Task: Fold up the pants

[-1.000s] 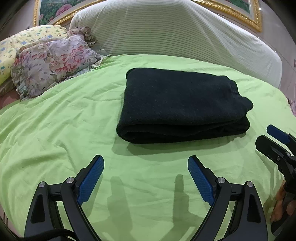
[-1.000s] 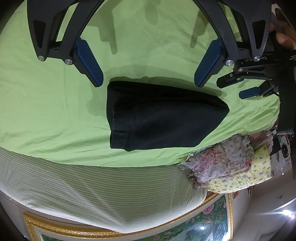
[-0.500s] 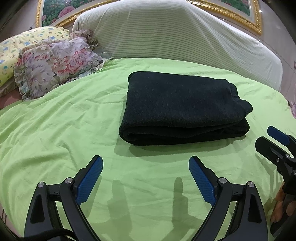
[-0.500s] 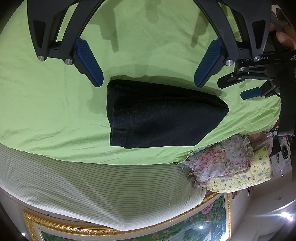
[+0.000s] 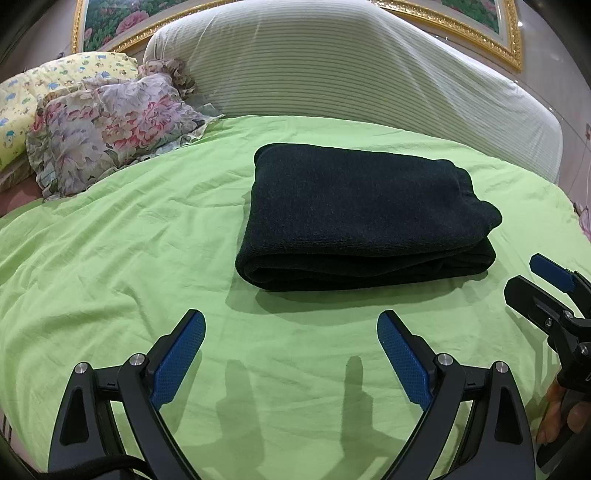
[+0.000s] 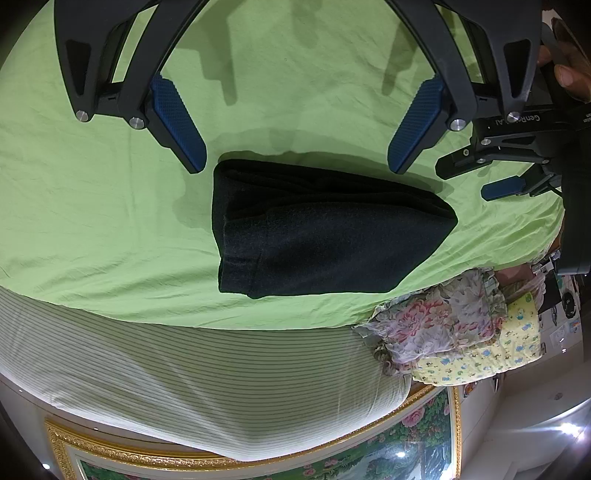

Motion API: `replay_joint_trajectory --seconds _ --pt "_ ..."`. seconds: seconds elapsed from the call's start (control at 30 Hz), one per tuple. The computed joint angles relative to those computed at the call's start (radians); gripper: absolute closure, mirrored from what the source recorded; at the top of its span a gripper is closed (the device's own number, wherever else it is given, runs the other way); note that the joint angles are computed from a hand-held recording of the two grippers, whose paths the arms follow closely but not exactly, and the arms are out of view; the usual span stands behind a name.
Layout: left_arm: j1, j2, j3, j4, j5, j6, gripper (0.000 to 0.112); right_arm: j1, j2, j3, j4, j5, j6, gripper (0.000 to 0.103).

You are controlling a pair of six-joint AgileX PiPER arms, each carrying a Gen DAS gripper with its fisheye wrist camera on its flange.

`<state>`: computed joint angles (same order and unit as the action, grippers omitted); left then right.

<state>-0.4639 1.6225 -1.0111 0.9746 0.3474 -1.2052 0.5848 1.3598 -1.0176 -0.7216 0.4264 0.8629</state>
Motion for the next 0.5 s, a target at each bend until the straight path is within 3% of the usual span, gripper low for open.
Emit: replay_joint_trajectory --seconds 0.5 --pt "0.012 0.001 0.002 -0.020 -0.018 0.028 0.017 0.003 0.001 -0.001 -0.008 0.004 0.008 0.004"
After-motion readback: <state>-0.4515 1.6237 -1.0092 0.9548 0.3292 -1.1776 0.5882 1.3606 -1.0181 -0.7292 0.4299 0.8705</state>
